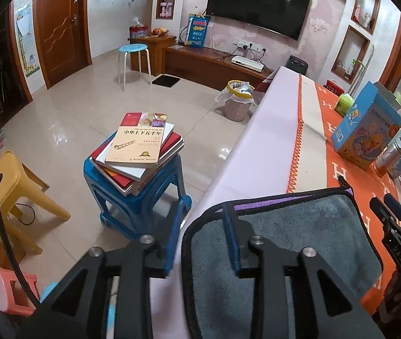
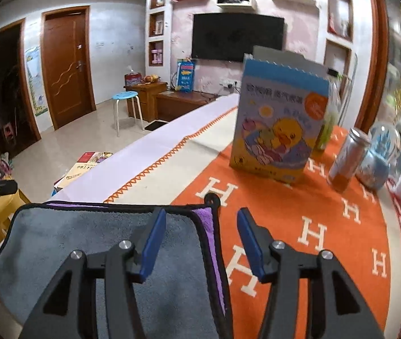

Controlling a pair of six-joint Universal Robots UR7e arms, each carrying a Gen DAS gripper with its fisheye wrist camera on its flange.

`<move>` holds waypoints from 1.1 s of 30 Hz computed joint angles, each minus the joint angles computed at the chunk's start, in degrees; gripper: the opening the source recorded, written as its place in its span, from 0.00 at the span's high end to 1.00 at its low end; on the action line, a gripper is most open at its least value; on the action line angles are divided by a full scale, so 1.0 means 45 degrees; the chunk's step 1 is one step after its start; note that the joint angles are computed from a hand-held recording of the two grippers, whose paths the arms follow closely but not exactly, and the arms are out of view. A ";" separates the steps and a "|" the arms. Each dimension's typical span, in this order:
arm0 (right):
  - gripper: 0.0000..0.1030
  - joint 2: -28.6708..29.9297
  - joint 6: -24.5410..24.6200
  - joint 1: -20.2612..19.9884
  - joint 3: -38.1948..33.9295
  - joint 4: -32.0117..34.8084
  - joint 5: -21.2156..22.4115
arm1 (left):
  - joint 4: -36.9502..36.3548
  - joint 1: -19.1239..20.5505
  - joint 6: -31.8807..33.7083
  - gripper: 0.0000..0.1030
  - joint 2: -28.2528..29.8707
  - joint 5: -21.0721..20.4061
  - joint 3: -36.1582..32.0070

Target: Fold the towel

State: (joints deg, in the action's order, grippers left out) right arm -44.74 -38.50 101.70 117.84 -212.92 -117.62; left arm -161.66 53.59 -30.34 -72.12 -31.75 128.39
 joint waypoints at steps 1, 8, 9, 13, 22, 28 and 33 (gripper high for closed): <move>0.49 -0.0052 0.0097 -0.0008 0.0039 0.0031 -0.0045 | 0.0293 -0.0079 -0.0174 0.68 -0.0117 0.0043 0.0029; 0.34 -0.0820 0.0950 0.0204 0.0832 0.0249 -0.0749 | 0.3212 -0.0972 -0.2515 0.45 -0.1135 0.0575 0.0541; 0.32 -0.0943 0.1042 0.0240 0.0974 0.0257 -0.0825 | 0.3764 -0.1100 -0.2878 0.45 -0.1355 0.0505 0.0617; 0.28 -0.1788 0.1655 0.0477 0.1971 0.0583 -0.1005 | 0.5333 -0.1775 -0.4202 0.42 -0.2239 0.0164 0.1145; 0.11 -0.3479 0.4072 0.1430 0.4839 0.0827 -0.2261 | 0.7719 -0.3945 -0.5821 0.25 -0.4592 -0.1165 0.2574; 0.08 -0.4418 0.6793 0.2158 0.6880 0.1015 -0.3256 | 0.9325 -0.5571 -0.6338 0.19 -0.5857 -0.2612 0.3356; 0.05 -0.5773 0.9443 0.3244 0.8404 0.2649 -0.4397 | 1.0634 -0.6992 -0.6604 0.15 -0.6657 -0.3944 0.3731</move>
